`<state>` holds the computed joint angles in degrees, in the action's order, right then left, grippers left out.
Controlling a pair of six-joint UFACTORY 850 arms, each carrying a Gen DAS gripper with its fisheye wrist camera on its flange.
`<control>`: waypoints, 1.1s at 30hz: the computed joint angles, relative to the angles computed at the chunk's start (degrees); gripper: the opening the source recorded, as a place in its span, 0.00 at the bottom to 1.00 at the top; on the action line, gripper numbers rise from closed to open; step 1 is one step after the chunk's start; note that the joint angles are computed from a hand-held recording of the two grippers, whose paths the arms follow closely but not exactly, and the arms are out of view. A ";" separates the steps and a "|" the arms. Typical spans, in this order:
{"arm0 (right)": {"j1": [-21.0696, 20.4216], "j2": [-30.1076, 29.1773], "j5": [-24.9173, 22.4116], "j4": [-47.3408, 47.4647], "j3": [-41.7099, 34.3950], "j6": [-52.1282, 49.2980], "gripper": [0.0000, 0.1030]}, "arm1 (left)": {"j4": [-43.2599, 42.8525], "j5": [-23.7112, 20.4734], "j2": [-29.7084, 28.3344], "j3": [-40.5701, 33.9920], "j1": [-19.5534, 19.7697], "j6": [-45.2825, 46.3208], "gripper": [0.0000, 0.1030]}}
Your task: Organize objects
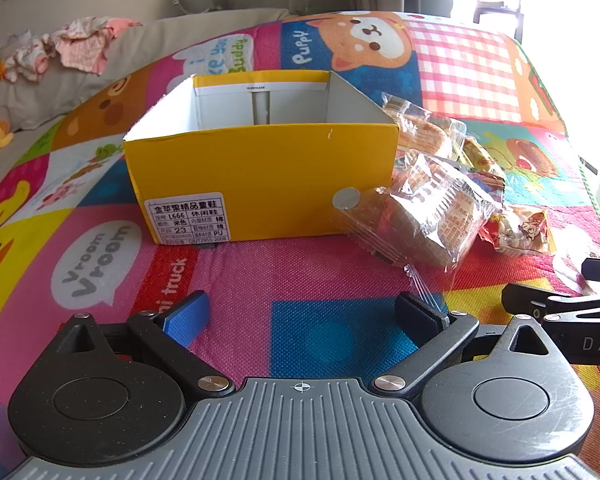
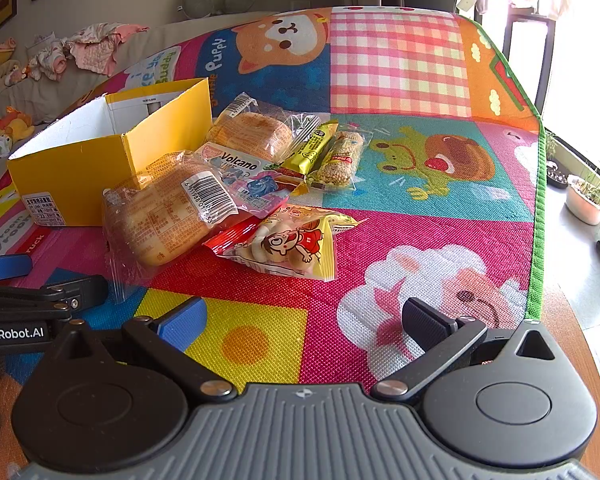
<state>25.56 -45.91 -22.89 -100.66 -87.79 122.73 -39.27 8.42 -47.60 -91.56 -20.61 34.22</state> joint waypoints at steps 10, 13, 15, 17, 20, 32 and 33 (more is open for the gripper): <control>0.10 -0.12 -0.26 0.77 -0.27 -0.82 1.00 | -0.41 0.05 -0.01 -0.01 -0.02 0.45 0.99; -0.02 -0.01 -0.13 0.69 -0.18 -0.79 1.00 | -0.44 0.05 0.00 0.00 -0.02 0.49 0.99; -0.08 0.01 0.04 0.52 -0.12 -0.60 1.00 | -0.67 0.05 -0.03 -0.04 -0.04 0.73 0.99; -0.09 -0.16 0.10 0.29 -0.25 -0.44 1.00 | -0.59 0.08 0.01 0.02 -0.03 0.67 0.99; -0.04 -0.08 0.12 0.27 -0.12 -0.39 1.00 | -0.48 0.20 -0.09 0.03 -0.12 0.50 0.99; -0.34 -0.72 1.50 11.70 -2.54 -12.16 1.00 | -1.96 0.49 -0.16 0.11 -0.43 1.88 0.99; -0.34 -0.77 1.43 12.26 -2.65 -12.53 1.00 | -1.43 0.50 -0.17 0.13 -0.42 1.29 0.99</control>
